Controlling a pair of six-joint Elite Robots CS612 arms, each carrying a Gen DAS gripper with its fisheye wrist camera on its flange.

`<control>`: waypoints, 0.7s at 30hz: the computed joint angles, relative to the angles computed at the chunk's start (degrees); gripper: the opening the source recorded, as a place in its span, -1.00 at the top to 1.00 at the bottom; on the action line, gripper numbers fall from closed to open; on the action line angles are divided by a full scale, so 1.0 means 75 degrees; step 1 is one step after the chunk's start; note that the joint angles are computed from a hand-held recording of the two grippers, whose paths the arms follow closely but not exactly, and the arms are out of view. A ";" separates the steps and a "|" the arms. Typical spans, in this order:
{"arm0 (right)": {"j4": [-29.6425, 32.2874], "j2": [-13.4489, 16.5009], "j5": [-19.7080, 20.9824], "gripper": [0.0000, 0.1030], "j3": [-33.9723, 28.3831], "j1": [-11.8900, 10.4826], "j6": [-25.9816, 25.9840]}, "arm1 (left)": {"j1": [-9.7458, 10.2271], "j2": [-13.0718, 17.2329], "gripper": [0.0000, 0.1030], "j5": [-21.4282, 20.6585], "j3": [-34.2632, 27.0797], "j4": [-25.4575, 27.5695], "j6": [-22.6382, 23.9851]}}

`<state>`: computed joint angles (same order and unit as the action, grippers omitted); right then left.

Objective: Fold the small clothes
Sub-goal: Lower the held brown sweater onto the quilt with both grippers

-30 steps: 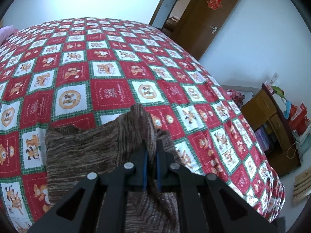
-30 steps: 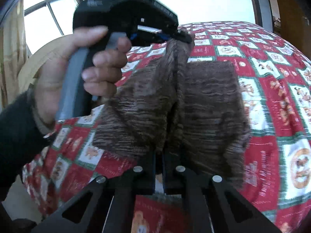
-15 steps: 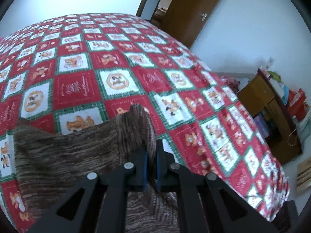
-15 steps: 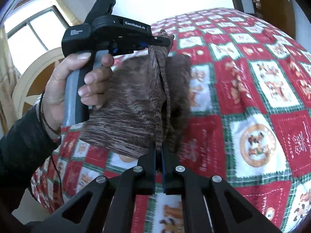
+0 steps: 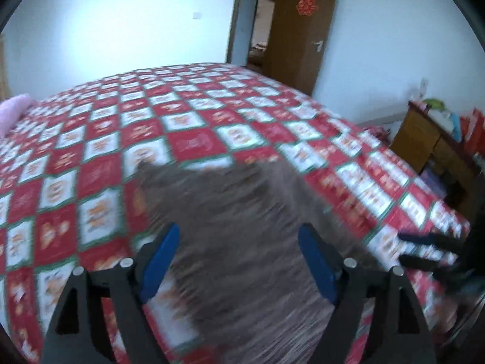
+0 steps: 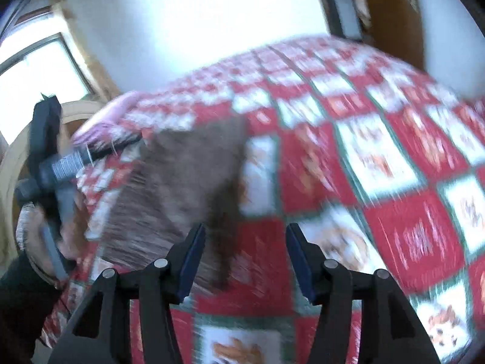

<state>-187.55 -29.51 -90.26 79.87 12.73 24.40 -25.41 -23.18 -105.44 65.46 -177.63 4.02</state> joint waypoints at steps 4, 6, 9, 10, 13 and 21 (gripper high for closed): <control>0.1048 0.0530 0.0825 -0.09 -0.1359 0.0072 -0.0660 | 0.0007 0.0091 -0.62 0.0540 0.0070 0.0479 -0.0090; 0.1844 0.0876 0.0653 -0.09 -0.2143 0.0101 -0.0639 | 0.0000 0.0191 -0.66 0.0923 0.0023 0.0829 -0.0218; 0.3554 0.1410 -0.0234 -0.09 -0.3322 0.0181 -0.0967 | 0.0169 0.0370 -0.85 0.0334 -0.0093 0.0733 -0.0881; 0.3987 0.1562 -0.0465 -0.09 -0.3602 0.0195 -0.1029 | 0.0224 0.0400 -0.85 0.0086 -0.0141 0.0755 -0.1058; 0.4230 0.1523 -0.0924 -0.09 -0.3691 0.0298 -0.1447 | 0.0269 0.0421 -0.85 -0.0128 -0.0060 0.0423 -0.1290; 0.4443 0.2140 -0.0887 -0.09 -0.5207 0.0635 -0.3226 | 0.0287 0.0422 -0.89 -0.0195 0.0041 0.0144 -0.1375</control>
<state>-154.23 -13.46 -96.91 40.82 17.50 0.21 -23.25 -20.02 -106.90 65.77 -176.55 -6.29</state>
